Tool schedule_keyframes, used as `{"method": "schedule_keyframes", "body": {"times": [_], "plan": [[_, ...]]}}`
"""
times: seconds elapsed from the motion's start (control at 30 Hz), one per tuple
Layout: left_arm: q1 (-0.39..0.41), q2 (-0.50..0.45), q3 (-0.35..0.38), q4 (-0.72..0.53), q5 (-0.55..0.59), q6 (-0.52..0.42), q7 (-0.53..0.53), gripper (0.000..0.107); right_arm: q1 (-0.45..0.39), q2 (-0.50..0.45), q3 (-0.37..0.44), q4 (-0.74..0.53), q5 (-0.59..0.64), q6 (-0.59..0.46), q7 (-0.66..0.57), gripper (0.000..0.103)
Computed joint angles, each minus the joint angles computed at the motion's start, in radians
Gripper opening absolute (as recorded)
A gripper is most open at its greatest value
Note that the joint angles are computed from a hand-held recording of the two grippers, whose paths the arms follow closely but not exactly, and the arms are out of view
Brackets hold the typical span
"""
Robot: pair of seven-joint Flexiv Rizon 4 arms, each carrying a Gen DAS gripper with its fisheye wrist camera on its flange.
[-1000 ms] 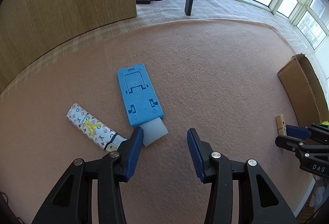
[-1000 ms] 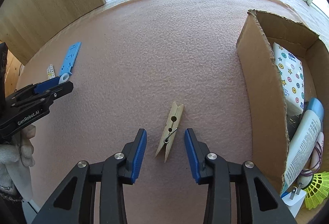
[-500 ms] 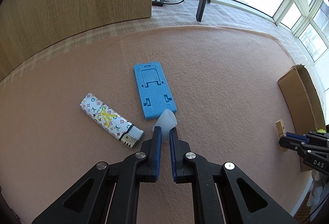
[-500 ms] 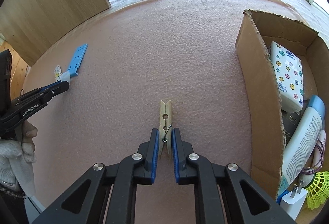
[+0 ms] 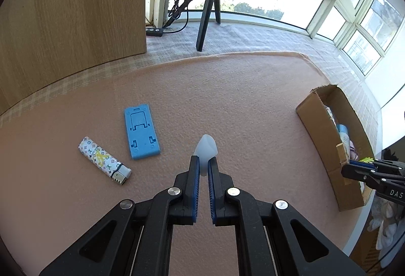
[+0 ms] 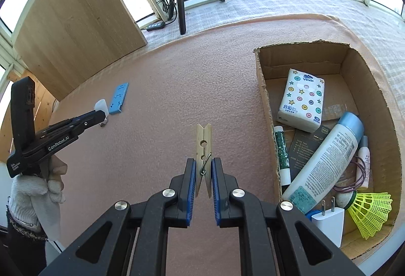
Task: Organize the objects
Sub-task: 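Lift the clothespin with the right gripper while the left gripper grasps the white cap, then open both grippers over the box to drop the clothespin and white cap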
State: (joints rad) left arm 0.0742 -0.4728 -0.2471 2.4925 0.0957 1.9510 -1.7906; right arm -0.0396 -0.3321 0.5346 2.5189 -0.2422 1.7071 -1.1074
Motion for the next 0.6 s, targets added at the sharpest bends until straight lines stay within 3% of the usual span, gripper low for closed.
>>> {"method": "schedule_keyframes", "body": {"times": [0.13,0.27,0.37,0.6], "plan": [[-0.033,0.008,-0.037,-0.043,-0.003,-0.015,-0.003,0.006,-0.136,0.051,0.082,0.024,0.003,0.000,-0.025,0.011],[-0.101,0.007,-0.052,-0.102,-0.026,-0.041,0.002,0.006,-0.205,0.104,0.089,0.045,0.014,0.010,-0.048,0.011],[-0.165,-0.010,-0.048,-0.161,-0.053,-0.066,0.015,0.006,-0.333,0.108,0.162,0.038,0.027,0.000,-0.083,0.011],[-0.314,-0.077,-0.022,-0.315,-0.129,-0.123,0.059,0.007,-0.498,0.088,0.236,0.004,0.090,-0.035,-0.192,0.011]]}}
